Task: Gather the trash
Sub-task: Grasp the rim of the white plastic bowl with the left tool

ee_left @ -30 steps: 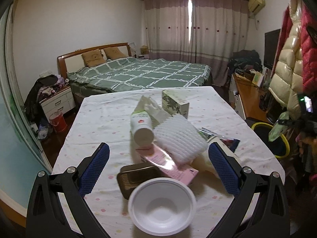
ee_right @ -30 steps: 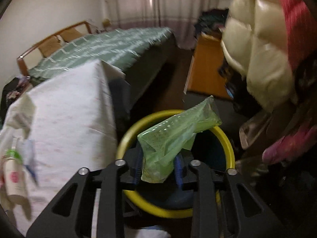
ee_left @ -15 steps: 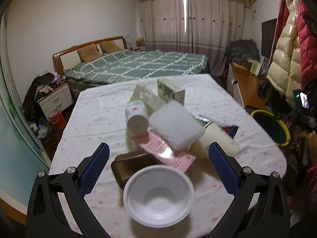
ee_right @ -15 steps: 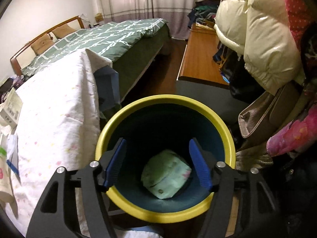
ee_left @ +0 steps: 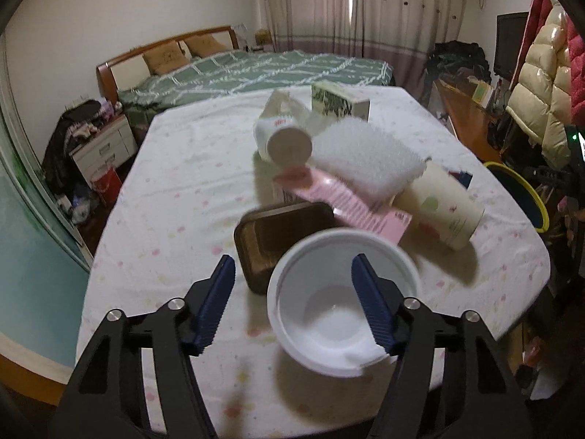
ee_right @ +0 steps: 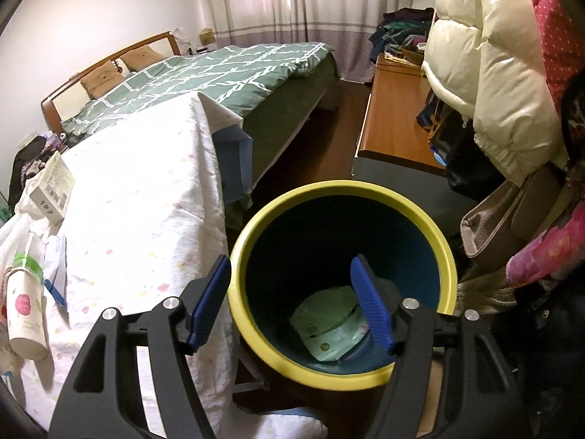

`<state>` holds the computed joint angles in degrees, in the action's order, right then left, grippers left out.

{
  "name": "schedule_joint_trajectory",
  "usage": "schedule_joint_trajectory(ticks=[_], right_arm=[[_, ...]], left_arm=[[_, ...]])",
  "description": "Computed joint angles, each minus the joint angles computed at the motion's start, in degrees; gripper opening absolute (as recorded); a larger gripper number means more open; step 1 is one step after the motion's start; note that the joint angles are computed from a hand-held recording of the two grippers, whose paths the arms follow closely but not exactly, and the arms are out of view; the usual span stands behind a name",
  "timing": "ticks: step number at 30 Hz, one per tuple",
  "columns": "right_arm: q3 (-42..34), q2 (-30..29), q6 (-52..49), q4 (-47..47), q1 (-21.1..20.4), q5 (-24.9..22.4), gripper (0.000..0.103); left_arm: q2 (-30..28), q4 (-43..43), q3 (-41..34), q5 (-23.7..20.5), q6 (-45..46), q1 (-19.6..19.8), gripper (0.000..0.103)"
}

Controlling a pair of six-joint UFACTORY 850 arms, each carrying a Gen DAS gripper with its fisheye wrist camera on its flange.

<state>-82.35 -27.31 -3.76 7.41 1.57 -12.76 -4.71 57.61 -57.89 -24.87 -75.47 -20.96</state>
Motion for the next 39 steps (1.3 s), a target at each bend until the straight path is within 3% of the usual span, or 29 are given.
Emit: schedule_joint_trajectory(ticks=[9,16,28,39], right_arm=[[0.57,0.49,-3.22,3.35,0.41,0.01,0.065],[1.06,0.74,-6.39,6.66,0.17,0.14,0.065],[4.03,3.19,-20.08,21.26,-1.24,1.73,0.065],[9.08,7.37,-44.54,46.78,-5.13,3.28,0.065]], left_arm=[[-1.32,-8.1,0.23,2.66,8.03,0.9,0.04],[-1.86,-6.16,0.18,3.11,4.91,0.84,0.012],[-0.62,-2.41,-2.42,1.96,4.55,-2.94,0.008],[-5.69,-0.54,-12.32,4.16,9.01,-6.74,0.008]])
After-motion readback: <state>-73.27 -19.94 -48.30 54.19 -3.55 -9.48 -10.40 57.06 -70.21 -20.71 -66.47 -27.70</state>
